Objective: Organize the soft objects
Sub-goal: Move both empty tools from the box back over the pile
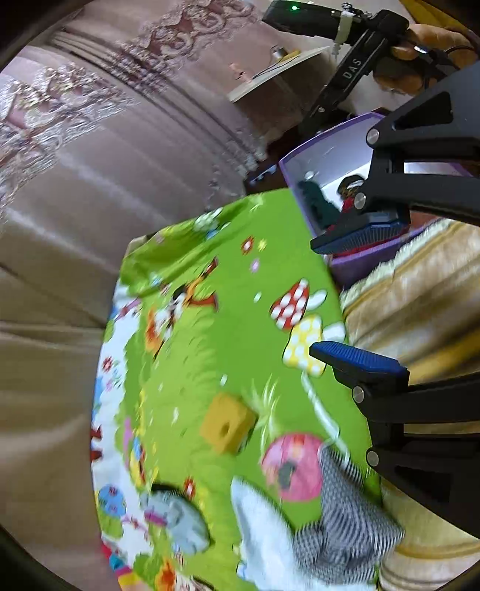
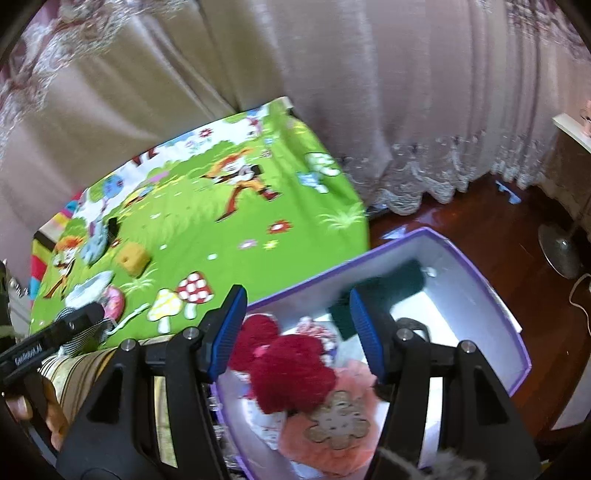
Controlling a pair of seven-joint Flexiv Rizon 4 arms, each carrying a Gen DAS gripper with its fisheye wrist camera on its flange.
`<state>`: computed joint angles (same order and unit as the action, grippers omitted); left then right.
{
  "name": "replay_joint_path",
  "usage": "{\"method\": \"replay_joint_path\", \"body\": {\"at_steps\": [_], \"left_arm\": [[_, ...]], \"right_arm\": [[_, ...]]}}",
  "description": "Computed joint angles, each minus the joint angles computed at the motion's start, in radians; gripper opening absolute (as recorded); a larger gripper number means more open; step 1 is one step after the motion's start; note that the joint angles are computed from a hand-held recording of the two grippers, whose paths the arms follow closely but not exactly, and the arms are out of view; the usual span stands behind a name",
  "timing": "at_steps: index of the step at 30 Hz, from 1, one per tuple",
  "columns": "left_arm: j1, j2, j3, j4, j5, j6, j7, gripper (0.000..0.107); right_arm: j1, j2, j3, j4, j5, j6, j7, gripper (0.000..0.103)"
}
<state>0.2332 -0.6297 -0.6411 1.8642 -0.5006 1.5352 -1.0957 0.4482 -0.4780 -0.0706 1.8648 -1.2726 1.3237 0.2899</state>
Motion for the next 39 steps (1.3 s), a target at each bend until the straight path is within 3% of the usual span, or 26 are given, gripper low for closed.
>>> {"method": "replay_joint_path", "body": {"at_steps": [13,19,29,35,39], "left_arm": [[0.208,0.021,-0.081,0.107,0.094,0.155,-0.121,0.053],[0.3,0.024,-0.094,0.137,0.158,0.186,-0.196,0.054],[0.371,0.033,-0.022,0.134,0.22,0.119,-0.309,0.056],[0.366,0.03,0.016,0.11,0.164,0.045,-0.276,0.058],[0.317,0.025,0.085,0.068,0.108,-0.053,-0.254,0.06]], "right_arm": [[0.096,-0.118,0.026,-0.17,0.258,-0.019,-0.317,0.062],[0.145,-0.174,0.033,-0.263,0.399,-0.049,-0.471,0.062],[0.198,-0.258,0.059,-0.406,0.593,-0.105,-0.689,0.064],[0.214,-0.326,0.097,-0.519,0.689,-0.138,-0.826,0.065],[0.223,-0.375,0.138,-0.606,0.754,-0.166,-0.937,0.069]]}}
